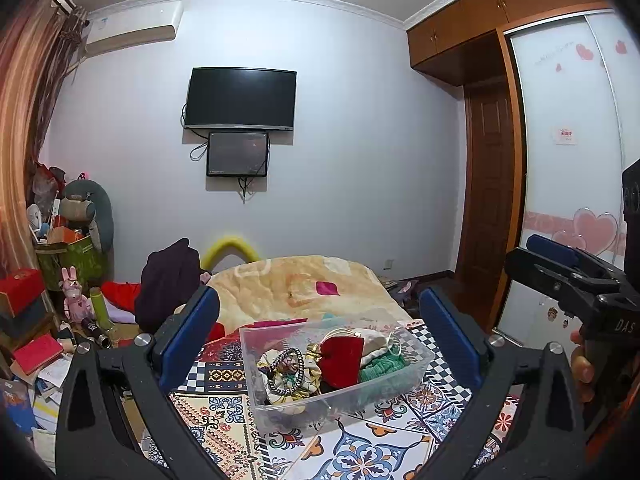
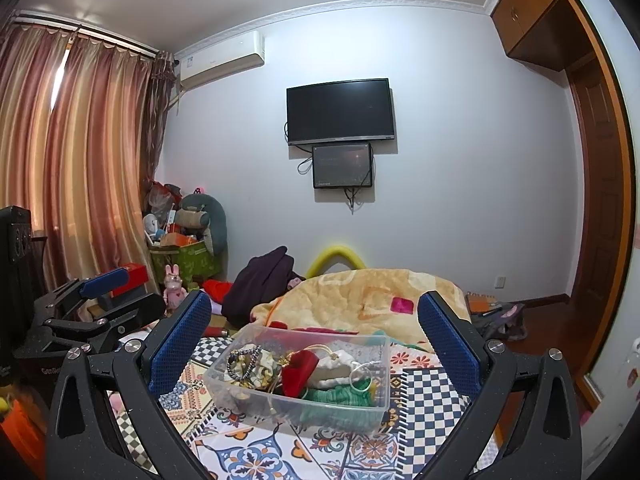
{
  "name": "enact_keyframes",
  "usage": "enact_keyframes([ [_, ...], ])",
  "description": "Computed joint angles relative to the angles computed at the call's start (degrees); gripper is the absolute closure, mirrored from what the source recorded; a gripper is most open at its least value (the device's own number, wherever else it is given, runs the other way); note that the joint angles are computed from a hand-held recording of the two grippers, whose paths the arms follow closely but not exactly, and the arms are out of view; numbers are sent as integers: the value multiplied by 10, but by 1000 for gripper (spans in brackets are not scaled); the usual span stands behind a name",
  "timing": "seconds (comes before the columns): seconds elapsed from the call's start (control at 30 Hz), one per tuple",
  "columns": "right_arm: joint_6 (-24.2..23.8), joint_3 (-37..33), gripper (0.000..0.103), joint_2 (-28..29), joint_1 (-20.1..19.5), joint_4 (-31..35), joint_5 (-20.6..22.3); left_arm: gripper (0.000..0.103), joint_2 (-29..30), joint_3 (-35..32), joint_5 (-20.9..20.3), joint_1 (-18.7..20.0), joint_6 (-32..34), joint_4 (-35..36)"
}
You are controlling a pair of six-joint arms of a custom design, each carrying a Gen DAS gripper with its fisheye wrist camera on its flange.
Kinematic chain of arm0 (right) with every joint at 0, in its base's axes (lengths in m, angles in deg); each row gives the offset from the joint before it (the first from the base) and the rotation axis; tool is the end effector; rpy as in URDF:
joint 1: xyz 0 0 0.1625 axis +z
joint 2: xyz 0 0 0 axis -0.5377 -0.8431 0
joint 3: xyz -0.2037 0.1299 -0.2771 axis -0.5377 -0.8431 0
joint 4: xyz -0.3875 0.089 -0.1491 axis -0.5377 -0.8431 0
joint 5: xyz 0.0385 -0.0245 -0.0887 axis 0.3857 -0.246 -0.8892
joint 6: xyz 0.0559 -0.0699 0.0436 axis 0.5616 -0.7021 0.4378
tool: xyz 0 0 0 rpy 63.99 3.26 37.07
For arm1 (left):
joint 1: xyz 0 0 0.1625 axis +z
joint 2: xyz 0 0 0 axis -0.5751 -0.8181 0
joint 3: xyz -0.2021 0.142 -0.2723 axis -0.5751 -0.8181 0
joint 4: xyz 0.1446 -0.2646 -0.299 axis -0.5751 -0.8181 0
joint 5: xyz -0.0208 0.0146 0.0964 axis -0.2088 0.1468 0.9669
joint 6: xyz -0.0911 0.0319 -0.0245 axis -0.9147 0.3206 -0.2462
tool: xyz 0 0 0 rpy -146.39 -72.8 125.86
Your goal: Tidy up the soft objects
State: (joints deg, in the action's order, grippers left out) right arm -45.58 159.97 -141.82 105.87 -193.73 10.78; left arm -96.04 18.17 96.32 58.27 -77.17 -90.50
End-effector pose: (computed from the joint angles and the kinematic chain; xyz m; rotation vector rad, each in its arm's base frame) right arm 0.0520 -0.4522 0.3099 1.1869 -2.2012 1.4706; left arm -0.3422 -0.3922 0.0039 0.7029 1.9455 -1.6081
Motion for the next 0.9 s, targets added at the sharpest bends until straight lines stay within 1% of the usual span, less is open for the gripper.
enact_keyframes([
  [0.27,2,1,0,-1,0,0,1,1,8,-4,-3,-4,0,2],
  [0.9,3,2,0,-7,1,1,1,1,7,-9,-7,-5,-10,17],
])
